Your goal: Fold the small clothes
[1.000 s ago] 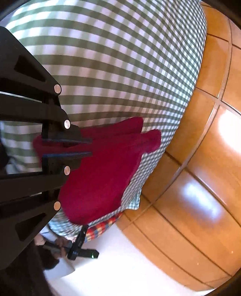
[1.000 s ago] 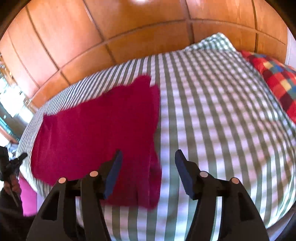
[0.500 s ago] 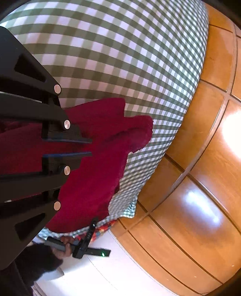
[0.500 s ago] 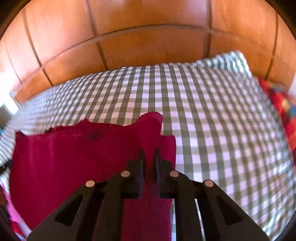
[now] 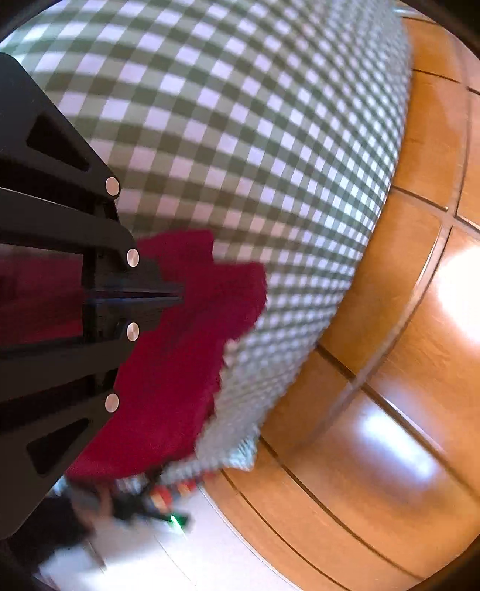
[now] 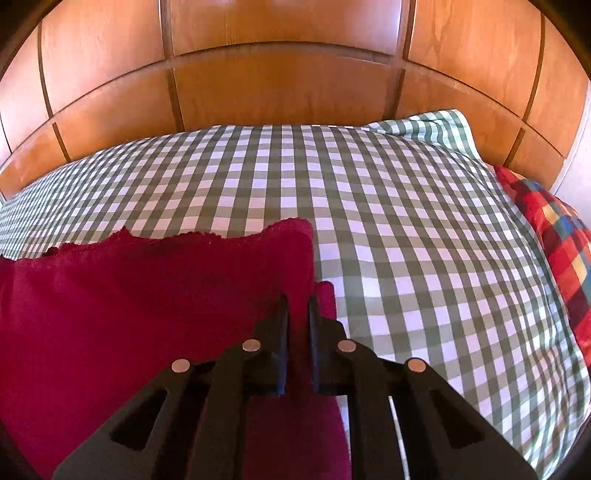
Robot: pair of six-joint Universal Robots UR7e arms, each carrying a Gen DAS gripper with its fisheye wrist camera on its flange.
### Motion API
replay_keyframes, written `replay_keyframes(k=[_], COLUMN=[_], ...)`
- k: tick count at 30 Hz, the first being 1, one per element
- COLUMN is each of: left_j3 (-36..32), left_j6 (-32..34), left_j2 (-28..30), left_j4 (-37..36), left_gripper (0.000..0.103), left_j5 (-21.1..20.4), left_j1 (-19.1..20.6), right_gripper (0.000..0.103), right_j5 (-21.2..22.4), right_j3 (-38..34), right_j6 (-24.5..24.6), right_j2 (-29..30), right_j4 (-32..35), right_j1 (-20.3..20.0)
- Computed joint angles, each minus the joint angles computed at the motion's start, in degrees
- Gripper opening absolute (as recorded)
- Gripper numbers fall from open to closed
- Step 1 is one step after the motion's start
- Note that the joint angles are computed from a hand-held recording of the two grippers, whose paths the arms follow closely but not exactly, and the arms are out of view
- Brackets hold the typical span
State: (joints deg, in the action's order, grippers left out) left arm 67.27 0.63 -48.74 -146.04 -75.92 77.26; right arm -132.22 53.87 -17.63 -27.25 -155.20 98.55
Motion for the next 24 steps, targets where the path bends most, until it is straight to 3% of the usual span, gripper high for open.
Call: replay_keyframes(k=[1, 2, 4, 6, 11, 12, 13, 14, 18, 24], left_j3=[0.1, 0.3, 0.3, -0.3, -1.6, -1.6, -1.5, -1.0, 0.6, -3.8], left_j6=[-0.5, -1.4, -3.1, -4.4, -1.6, 0.0, 1.4, 2.5, 4.4, 6.5], left_j2=[-0.3, -0.7, -1.0, -1.0, 0.1, 0.4, 0.6, 0.7, -0.1, 3.3], left_j4=[-0.2, -0.7, -1.1, -0.8, 3.2, 3.7, 3.6, 2.5, -5.4, -4.3], left_gripper=[0.007, 0.025, 0.046, 0.047, 0.044, 0.036, 0.010, 0.004, 0.000, 0.000], left_j5=[-1.0, -2.0, -3.9, -7.6, -6.2, -4.5, -3.2, -0.8, 0.4, 9.8], left_j1=[0.2, 0.5, 1.0, 1.7, 0.8, 0.2, -0.1, -0.8, -1.8, -2.5], right_gripper=[0.009, 0.009, 0.009, 0.010, 0.011, 0.011, 0.010, 0.011, 0.009, 0.009], right_j5=[0.3, 0.6, 0.9, 1.0, 1.2, 1.2, 1.0, 0.7, 1.4, 1.0], right_j3=[0.4, 0.5, 0.4, 0.2, 0.5, 0.6, 0.6, 0.5, 1.8, -0.4], right_j6=[0.1, 0.3, 0.6, 0.5, 0.4, 0.4, 0.5, 0.4, -1.8, -0.1], right_j2=[-0.3, -0.5, -0.5, -0.4, -0.6, -0.7, -0.7, -0.8, -1.7, -0.2], right_j4=[-0.1, 0.2, 0.5, 0.5, 0.5, 0.4, 0.5, 0.0, -5.6, -6.9], right_j1=[-0.1, -0.2, -0.3, -0.3, -0.4, -0.4, -0.3, -0.1, 0.7, 0.7])
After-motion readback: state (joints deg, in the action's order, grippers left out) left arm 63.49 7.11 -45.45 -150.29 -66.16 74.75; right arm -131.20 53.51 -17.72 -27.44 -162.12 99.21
